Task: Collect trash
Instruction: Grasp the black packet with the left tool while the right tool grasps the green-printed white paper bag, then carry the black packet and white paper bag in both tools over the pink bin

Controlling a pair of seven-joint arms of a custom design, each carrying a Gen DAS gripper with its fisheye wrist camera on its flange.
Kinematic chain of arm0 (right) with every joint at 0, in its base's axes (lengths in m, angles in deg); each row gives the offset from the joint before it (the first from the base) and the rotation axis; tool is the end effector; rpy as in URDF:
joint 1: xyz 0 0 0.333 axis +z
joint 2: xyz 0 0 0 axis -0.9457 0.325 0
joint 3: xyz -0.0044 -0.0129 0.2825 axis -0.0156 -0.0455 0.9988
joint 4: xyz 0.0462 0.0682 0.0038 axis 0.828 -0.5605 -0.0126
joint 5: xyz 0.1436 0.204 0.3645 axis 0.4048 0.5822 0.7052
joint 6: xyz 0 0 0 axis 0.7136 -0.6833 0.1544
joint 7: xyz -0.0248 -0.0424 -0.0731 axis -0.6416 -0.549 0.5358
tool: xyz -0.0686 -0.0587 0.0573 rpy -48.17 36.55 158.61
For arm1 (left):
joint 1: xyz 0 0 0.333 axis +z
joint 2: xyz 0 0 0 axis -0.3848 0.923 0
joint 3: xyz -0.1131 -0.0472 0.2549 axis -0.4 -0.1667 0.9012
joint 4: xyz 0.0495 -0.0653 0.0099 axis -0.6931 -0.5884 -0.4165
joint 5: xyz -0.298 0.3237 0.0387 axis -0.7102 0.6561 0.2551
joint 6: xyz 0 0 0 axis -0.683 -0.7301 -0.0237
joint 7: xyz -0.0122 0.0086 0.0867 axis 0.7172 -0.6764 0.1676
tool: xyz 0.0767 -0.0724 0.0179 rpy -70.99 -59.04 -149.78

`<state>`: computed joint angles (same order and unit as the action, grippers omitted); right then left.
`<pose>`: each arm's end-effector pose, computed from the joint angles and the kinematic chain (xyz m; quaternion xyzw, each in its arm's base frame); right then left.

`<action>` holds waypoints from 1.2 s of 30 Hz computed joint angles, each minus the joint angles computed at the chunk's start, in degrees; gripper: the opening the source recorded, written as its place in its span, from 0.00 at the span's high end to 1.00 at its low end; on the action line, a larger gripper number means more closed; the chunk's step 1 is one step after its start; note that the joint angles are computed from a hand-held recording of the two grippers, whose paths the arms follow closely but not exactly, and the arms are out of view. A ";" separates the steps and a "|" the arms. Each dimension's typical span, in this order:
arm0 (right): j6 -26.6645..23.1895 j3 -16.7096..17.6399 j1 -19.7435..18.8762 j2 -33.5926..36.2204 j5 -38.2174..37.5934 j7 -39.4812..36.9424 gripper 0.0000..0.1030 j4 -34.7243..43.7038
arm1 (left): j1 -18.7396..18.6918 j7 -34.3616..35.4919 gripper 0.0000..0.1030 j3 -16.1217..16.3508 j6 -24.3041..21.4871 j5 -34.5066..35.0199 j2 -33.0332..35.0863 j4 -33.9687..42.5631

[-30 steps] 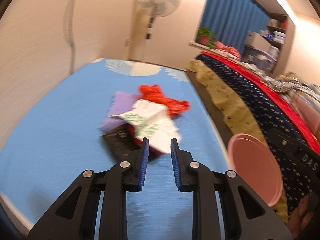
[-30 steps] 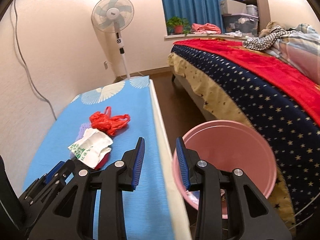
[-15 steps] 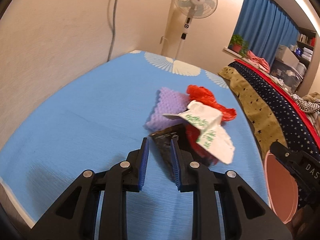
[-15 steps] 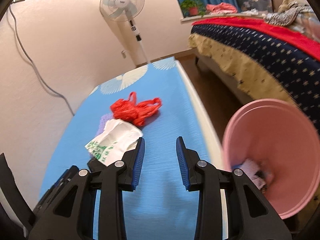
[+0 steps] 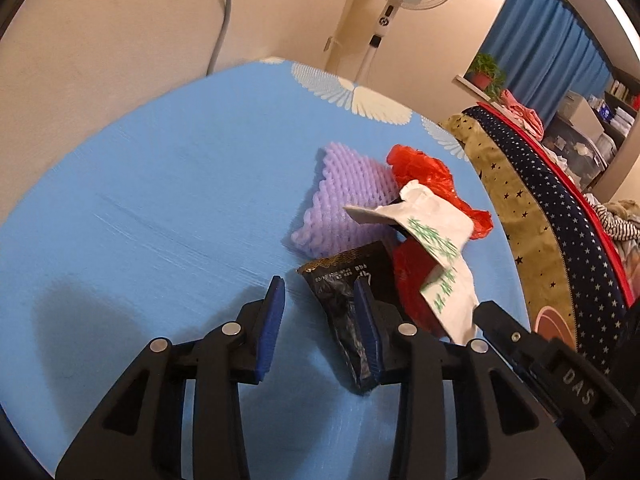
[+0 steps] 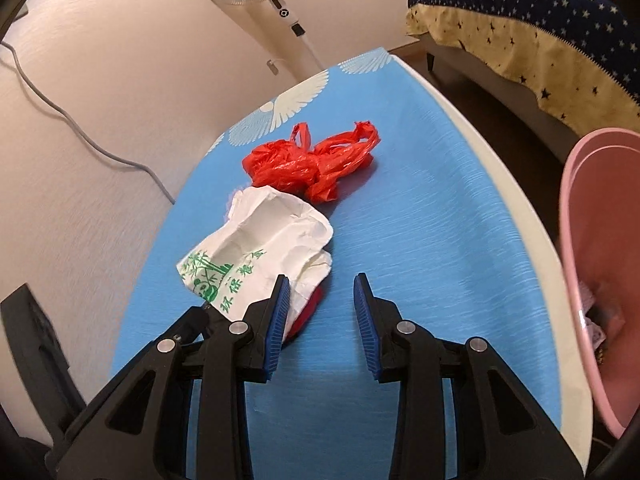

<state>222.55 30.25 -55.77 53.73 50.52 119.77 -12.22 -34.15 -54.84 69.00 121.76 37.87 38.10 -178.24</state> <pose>0.7627 0.3469 0.3388 -0.7524 0.4995 0.0570 0.4256 0.6327 -0.1981 0.3414 -0.8746 0.2874 -0.2832 0.2690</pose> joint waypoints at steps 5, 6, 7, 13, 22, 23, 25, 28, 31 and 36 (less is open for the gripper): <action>-1.98 0.58 -0.40 1.84 0.59 0.21 0.66 2.66 | 0.34 2.66 0.65 0.36 3.20 -1.09 2.34 2.18; -2.41 0.64 -0.42 2.32 0.72 0.40 0.66 3.35 | 0.32 3.41 0.65 0.49 3.96 -1.32 2.87 2.69; -2.86 0.82 -0.57 2.61 1.02 0.52 0.66 3.69 | 0.27 4.21 0.65 0.61 4.34 -1.85 3.24 3.04; -4.85 1.90 -1.55 2.49 3.01 -0.91 0.66 3.48 | -0.73 2.54 0.75 1.67 5.33 -0.73 2.88 2.45; -2.50 3.06 -2.94 -2.92 7.22 -8.08 0.95 -3.47 | -1.29 0.80 0.87 1.20 3.31 2.92 0.65 1.48; -2.10 3.13 -3.08 -3.42 7.77 -8.74 0.96 -4.02 | -1.30 0.48 0.88 1.02 2.98 3.32 0.21 1.26; -1.08 3.52 -3.74 -5.17 9.32 -10.73 0.97 -6.08 | -1.10 -0.17 0.90 0.66 2.80 3.83 -0.58 0.66; 0.20 4.01 -4.60 -7.61 11.65 -13.86 0.98 -8.99 | -1.00 -1.07 0.93 -0.03 1.65 4.88 -2.05 -0.30; 2.00 4.61 -5.75 -11.07 15.15 -17.95 0.99 -13.07 | -0.95 -0.98 0.96 -0.96 -0.26 5.76 -3.68 -1.15; 5.58 3.94 -6.42 -16.19 19.71 -22.34 0.99 -18.70 | -0.78 -0.45 0.96 -2.63 -3.20 6.61 -6.36 -2.60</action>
<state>228.13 34.19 -62.19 37.53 70.24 97.44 -30.92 -34.93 -55.29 66.37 118.56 44.48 31.73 -180.84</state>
